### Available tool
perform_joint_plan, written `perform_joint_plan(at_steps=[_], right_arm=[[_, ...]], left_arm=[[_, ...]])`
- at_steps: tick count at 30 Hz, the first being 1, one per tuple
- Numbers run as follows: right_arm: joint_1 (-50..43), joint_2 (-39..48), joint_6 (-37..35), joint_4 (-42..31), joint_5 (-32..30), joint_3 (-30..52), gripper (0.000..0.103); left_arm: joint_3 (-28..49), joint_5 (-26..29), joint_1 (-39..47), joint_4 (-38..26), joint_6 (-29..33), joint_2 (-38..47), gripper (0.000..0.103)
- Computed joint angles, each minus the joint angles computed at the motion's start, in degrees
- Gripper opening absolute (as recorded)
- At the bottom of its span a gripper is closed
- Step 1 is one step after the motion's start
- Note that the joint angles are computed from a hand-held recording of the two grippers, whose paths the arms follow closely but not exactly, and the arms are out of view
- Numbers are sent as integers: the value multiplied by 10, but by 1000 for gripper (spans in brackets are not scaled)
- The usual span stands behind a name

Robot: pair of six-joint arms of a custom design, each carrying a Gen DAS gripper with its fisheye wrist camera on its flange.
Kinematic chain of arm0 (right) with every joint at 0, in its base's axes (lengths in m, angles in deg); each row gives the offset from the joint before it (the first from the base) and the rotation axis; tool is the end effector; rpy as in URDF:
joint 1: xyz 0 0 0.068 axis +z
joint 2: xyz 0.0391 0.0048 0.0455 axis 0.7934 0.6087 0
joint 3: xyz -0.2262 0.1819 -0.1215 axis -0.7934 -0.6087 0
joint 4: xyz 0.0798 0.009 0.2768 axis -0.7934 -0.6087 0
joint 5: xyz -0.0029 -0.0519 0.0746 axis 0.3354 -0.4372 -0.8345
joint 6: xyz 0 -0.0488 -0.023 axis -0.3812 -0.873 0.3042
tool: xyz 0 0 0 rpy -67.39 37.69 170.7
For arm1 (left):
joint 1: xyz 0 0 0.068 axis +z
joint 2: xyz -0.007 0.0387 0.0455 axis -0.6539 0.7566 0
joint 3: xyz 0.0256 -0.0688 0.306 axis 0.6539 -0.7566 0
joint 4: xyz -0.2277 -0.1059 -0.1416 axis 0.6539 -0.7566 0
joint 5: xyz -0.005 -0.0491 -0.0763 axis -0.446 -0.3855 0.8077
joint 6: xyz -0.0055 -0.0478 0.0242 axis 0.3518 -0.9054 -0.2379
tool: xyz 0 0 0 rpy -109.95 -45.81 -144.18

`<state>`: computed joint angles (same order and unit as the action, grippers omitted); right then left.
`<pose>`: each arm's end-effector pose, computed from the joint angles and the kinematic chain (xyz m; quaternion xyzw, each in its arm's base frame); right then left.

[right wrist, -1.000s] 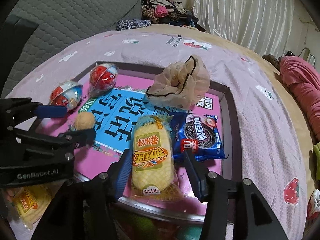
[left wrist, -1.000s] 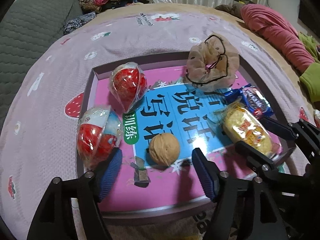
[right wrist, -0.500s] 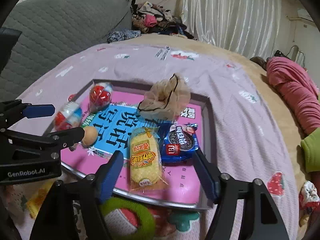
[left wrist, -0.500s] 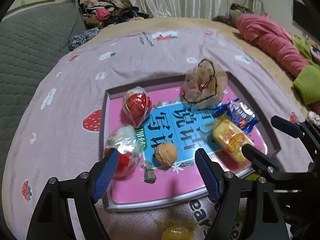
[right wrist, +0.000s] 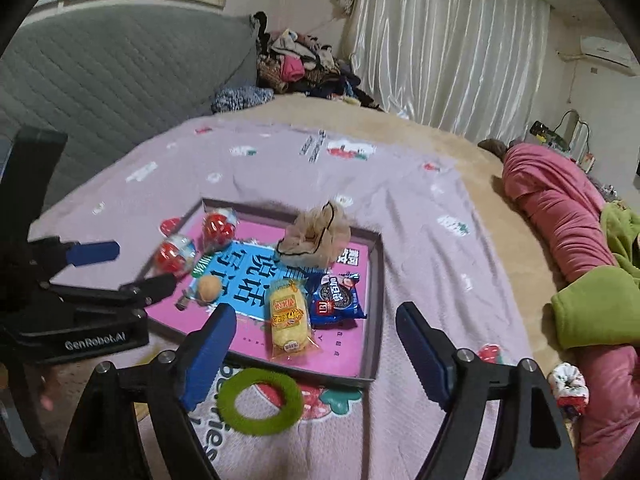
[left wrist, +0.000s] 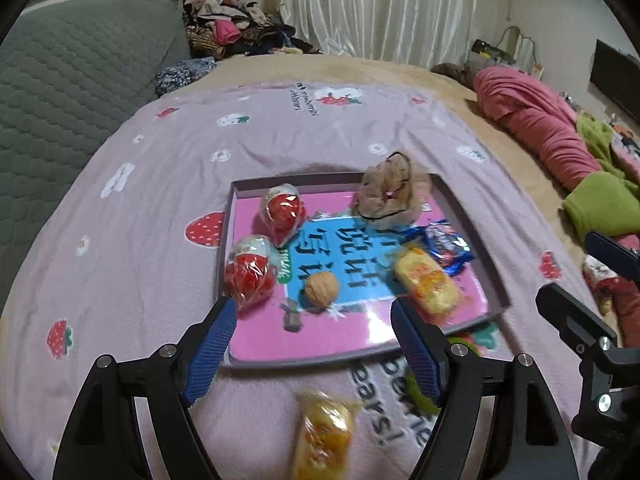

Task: Organize objects
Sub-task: 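Withdraw both open tools from the tray toward the yellow cake and green ring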

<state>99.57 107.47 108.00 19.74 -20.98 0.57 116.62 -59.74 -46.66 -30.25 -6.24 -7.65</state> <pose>0.2211 0.2074 0.2159 -0.0476 0.9087 -0.0453 0.4122 0.2756 -0.0322 0.2100 0.0869 0.9339 -0.0631 0.3409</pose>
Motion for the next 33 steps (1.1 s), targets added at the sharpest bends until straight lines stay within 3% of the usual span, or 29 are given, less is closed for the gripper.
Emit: perform_joint_plan(at_steps=[6,19,33], right_arm=[[35,-78,36,-46,17,-11,82],[144,-190,125,-156,95,-8,86],[282,-215,241,-259,185,9,90]], left_arm=[[-12,-60,-36,-62,-13,-106,80],[-5,-101,-46,-209,-19,-305,81],[-15,-175,-128,-302,-61,-439,81]])
